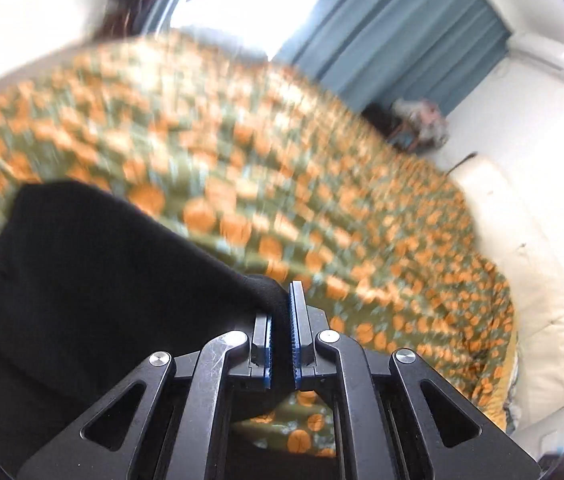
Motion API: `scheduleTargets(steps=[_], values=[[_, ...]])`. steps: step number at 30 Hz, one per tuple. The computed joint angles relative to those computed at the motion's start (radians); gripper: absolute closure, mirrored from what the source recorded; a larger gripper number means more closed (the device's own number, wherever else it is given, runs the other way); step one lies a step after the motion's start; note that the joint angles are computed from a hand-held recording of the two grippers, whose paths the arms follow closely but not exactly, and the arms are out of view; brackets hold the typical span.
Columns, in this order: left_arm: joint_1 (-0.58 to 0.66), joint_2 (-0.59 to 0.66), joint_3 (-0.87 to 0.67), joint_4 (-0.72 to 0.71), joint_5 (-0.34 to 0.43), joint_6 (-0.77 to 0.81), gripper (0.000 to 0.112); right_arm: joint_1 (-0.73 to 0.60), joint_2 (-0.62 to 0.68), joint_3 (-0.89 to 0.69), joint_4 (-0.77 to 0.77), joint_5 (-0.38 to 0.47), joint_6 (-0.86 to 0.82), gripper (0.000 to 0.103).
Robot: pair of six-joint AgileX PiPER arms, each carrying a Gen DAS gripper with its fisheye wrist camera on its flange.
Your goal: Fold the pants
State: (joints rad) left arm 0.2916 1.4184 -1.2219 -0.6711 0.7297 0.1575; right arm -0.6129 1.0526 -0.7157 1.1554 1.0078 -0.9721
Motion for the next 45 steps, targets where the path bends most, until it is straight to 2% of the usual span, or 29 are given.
scheduleTargets(steps=[3,4,5,7,8,10,12,14,15,17,20,26,31,37,38,41,45], values=[[0.168,-0.297,0.152,-0.075,0.075,0.101,0.106,0.109,0.076,-0.108,0.033,-0.056,0.019,0.097],[0.221,-0.355,0.208,-0.117,0.098,0.153,0.105,0.125,0.098,-0.136,0.024,-0.062,0.023,0.097],[0.276,-0.452,0.304,-0.118,0.158,0.166,0.105,0.125,0.120,-0.157,0.004,-0.059,0.030,0.097],[0.268,-0.583,0.499,-0.041,0.186,0.136,0.105,0.082,0.169,-0.164,-0.046,-0.029,0.039,0.097],[0.204,-0.611,0.569,0.030,0.156,0.076,0.105,0.045,0.197,-0.152,-0.078,-0.012,0.042,0.097],[0.054,-0.607,0.742,0.126,0.083,-0.032,0.105,-0.053,0.275,-0.112,-0.162,0.021,0.037,0.097],[-0.031,-0.573,0.842,0.109,0.001,-0.078,0.106,-0.119,0.377,-0.091,-0.275,0.013,0.064,0.097],[-0.138,-0.551,0.855,0.159,-0.072,-0.184,0.106,-0.128,0.440,-0.082,-0.388,-0.039,0.104,0.097],[-0.150,-0.536,0.845,0.149,-0.079,-0.182,0.106,-0.127,0.450,-0.070,-0.430,-0.075,0.107,0.097],[-0.176,-0.527,0.830,0.157,-0.084,-0.200,0.106,-0.127,0.456,-0.060,-0.461,-0.108,0.080,0.097],[-0.268,-0.559,0.804,0.303,-0.069,-0.372,0.106,-0.106,0.453,-0.063,-0.508,-0.132,0.097,0.097],[-0.329,-0.607,0.807,0.363,-0.034,-0.490,0.106,-0.119,0.413,-0.079,-0.543,-0.092,0.123,0.097],[-0.498,-0.580,0.790,0.486,-0.046,-0.648,0.106,-0.146,0.414,-0.093,-0.586,-0.114,0.148,0.096],[-0.519,-0.543,0.775,0.471,-0.053,-0.644,0.106,-0.141,0.428,-0.084,-0.600,-0.176,0.153,0.096],[-0.551,-0.521,0.770,0.492,-0.073,-0.681,0.105,-0.130,0.425,-0.082,-0.613,-0.193,0.161,0.096],[-0.630,-0.530,0.767,0.567,-0.064,-0.777,0.105,-0.124,0.412,-0.075,-0.633,-0.212,0.185,0.096],[-0.654,-0.530,0.785,0.593,-0.080,-0.812,0.106,-0.147,0.413,-0.065,-0.614,-0.217,0.172,0.096]])
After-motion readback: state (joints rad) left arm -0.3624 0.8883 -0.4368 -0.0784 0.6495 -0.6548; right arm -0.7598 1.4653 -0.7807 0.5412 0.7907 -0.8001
